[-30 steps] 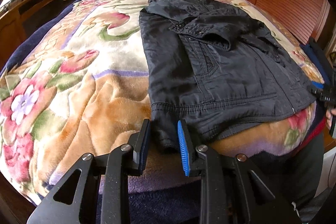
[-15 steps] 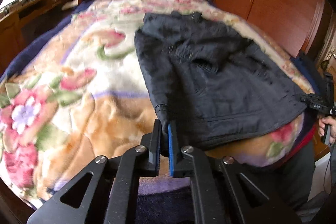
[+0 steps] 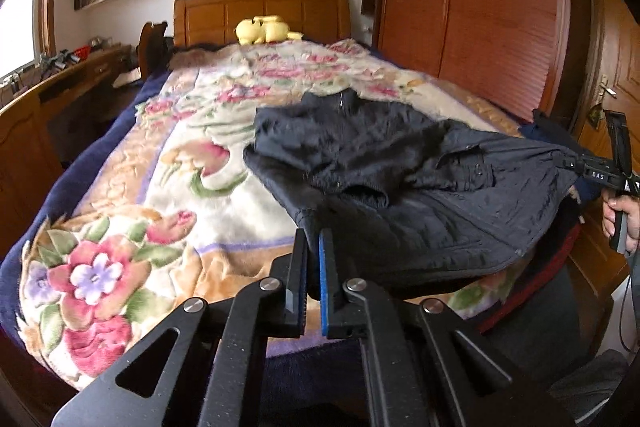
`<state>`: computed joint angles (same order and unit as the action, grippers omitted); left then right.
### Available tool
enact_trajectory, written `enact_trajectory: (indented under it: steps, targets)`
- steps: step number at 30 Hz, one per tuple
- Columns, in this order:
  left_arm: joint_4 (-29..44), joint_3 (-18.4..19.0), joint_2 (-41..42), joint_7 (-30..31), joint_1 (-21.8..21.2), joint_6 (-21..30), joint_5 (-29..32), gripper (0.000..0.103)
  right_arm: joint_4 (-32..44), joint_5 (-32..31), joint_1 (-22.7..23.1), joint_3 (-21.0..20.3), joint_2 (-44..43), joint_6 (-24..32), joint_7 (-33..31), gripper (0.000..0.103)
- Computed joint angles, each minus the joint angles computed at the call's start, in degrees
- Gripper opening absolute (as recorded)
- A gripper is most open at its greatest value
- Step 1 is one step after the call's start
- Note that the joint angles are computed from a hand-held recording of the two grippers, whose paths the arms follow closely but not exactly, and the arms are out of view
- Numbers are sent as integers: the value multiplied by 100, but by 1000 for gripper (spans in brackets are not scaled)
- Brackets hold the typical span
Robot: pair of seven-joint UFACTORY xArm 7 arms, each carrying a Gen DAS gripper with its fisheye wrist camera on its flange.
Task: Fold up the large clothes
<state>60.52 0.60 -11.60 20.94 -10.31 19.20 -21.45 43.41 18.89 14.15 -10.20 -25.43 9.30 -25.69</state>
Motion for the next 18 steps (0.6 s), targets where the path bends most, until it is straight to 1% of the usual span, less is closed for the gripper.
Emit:
enact_trajectory:
  steps: [3, 6, 9, 13, 16, 18]
  targets:
    - [-187, -23, -319, -17, -23, -151, 76, 5, -374, -94, -106, 61, -640, -120, 7, 14]
    - [-339, 27, -655, -19, -125, -405, 89, 5, -553, -278, -168, 147, -1077, -195, 129, 13]
    - [-340, 78, -868, -68, -211, -595, 206, 5, -607, -413, -59, 26, -1437, -199, 135, 13]
    - [-239, 255, -1059, 46, -441, -749, 267, 5, -759, -527, 43, -167, -2117, -89, 111, 13]
    - [-150, 399, -979, 134, -588, -830, 242, 5, -889, -573, 102, -359, -2446, -21, 51, 13]
    - [-54, 465, -778, 162, -626, -799, 199, 5, -929, -619, 81, -469, -2436, 34, -9, 13]
